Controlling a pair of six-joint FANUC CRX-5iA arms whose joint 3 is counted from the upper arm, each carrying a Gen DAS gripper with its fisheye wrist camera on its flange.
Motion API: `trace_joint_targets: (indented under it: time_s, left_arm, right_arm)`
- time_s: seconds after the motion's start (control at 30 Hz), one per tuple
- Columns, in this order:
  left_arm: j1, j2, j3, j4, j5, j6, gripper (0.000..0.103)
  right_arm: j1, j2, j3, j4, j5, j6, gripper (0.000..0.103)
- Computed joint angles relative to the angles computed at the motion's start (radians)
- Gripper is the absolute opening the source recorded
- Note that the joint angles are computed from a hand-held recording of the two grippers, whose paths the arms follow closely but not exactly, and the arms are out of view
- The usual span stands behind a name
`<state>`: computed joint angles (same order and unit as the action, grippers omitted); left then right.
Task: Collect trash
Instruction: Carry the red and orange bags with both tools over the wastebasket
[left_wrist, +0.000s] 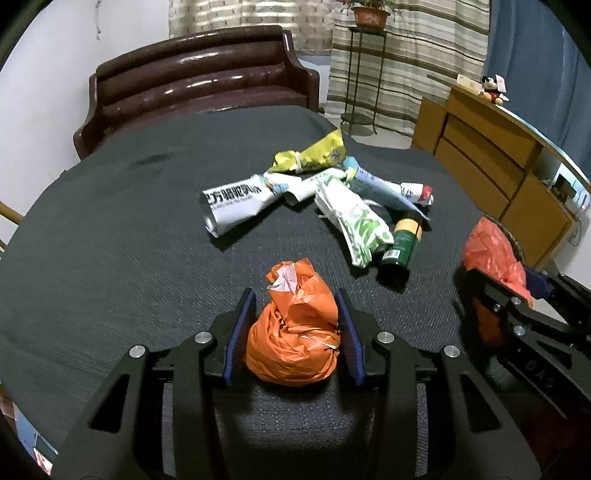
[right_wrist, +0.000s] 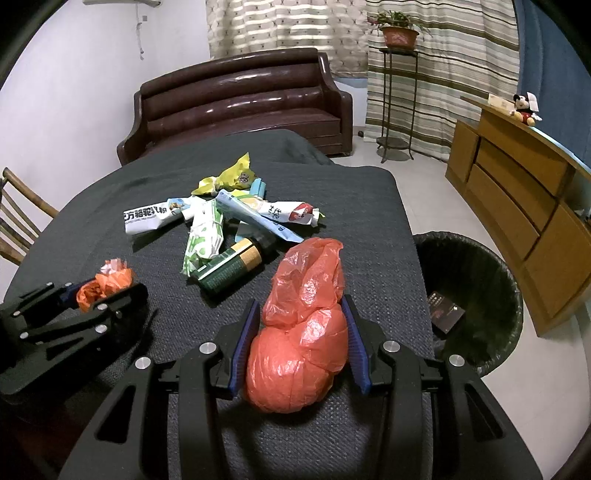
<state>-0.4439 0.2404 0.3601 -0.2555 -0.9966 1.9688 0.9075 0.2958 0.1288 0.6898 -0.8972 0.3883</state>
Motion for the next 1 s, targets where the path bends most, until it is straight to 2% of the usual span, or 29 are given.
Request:
trace_joint_targets:
  time_s: [0.53,1.0]
  left_arm:
    - [-0.004,0.029,0.061,0.002,0.044,-0.008,0.043]
    - [-0.039,0.159,0.218,0.044,0.066,-0.071,0.042]
  right_arm:
    - [-0.017,0.0,0.01,0.031,-0.014,-0.002,0.044]
    - [-0.085,-0.029,-0.025,0.086,-0.04,-0.046,0.044]
